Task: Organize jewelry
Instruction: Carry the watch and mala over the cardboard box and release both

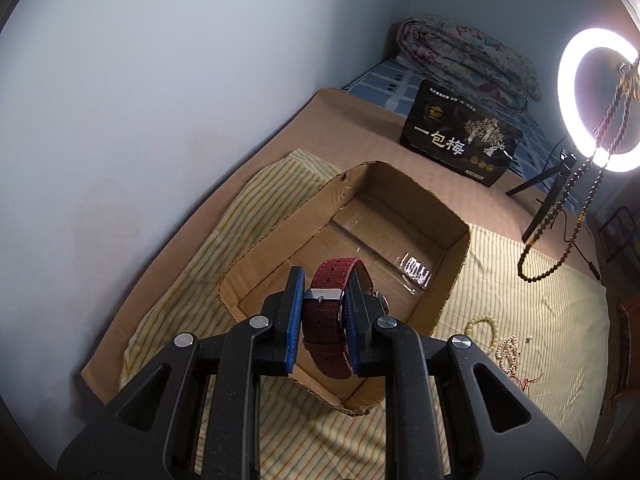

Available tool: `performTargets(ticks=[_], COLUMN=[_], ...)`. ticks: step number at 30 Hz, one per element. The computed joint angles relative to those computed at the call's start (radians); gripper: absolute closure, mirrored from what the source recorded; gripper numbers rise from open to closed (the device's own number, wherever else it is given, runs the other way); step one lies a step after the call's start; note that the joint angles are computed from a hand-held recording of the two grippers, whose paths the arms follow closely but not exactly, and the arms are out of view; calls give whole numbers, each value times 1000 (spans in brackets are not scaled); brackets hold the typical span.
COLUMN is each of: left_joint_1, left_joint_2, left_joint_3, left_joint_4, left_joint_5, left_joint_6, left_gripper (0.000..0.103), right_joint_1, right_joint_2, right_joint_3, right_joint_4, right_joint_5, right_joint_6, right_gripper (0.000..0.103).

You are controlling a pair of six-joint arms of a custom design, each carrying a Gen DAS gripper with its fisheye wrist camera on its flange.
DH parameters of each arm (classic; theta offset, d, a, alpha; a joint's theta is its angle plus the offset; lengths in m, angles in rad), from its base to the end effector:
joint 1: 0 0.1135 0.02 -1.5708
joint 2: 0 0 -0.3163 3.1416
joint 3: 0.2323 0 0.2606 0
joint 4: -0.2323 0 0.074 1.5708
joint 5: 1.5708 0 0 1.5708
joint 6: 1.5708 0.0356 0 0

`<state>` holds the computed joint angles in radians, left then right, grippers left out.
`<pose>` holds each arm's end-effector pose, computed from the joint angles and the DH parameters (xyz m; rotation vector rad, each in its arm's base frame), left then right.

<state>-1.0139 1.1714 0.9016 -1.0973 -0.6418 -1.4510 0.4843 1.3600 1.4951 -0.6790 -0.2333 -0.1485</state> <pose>0.1123 -0.1400 0.2947 -0.6178 2.3945 0.0344 0.2528 0.1423 0.4602 -0.7949 1.9765 0.4459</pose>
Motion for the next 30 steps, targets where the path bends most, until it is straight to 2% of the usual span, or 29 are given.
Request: performTargets(ticks=[11, 19, 21, 22, 23, 25, 26, 27, 29, 30], left_joint_1=[34, 138, 156, 157, 159, 154, 148, 136, 126, 118], left_joint_2=[-25, -53, -64, -66, -70, -72, -64, -47, -35, -27], left_joint_3=[-42, -117, -125, -125, -126, -126, -120, -110, -102, -97], left_joint_4=[33, 148, 160, 161, 165, 171, 164, 148, 137, 132], left_joint_5=[40, 141, 147, 143, 140, 132, 126, 115, 107, 102], left_joint_6=[25, 111, 124, 126, 133, 146, 146, 139, 141, 138], left_gripper=[85, 85, 81, 70, 55, 46, 45, 45, 45, 45], right_joint_1=[132, 180, 199, 201, 199, 191, 184, 174, 172, 168], right_joint_2=[93, 188, 201, 210, 210, 231, 236, 242, 247, 247], right_joint_3=[32, -24, -55, -76, -90, -109, -124, -142, -149, -158], right_joint_4=[46, 90, 93, 97, 97, 97, 104, 115, 109, 113], right_joint_5=[39, 65, 84, 86, 84, 66, 49, 33, 39, 56], right_joint_6=[37, 65, 66, 68, 71, 83, 89, 98, 116, 130], right_gripper=[92, 92, 92, 92, 92, 91, 91, 87, 57, 32])
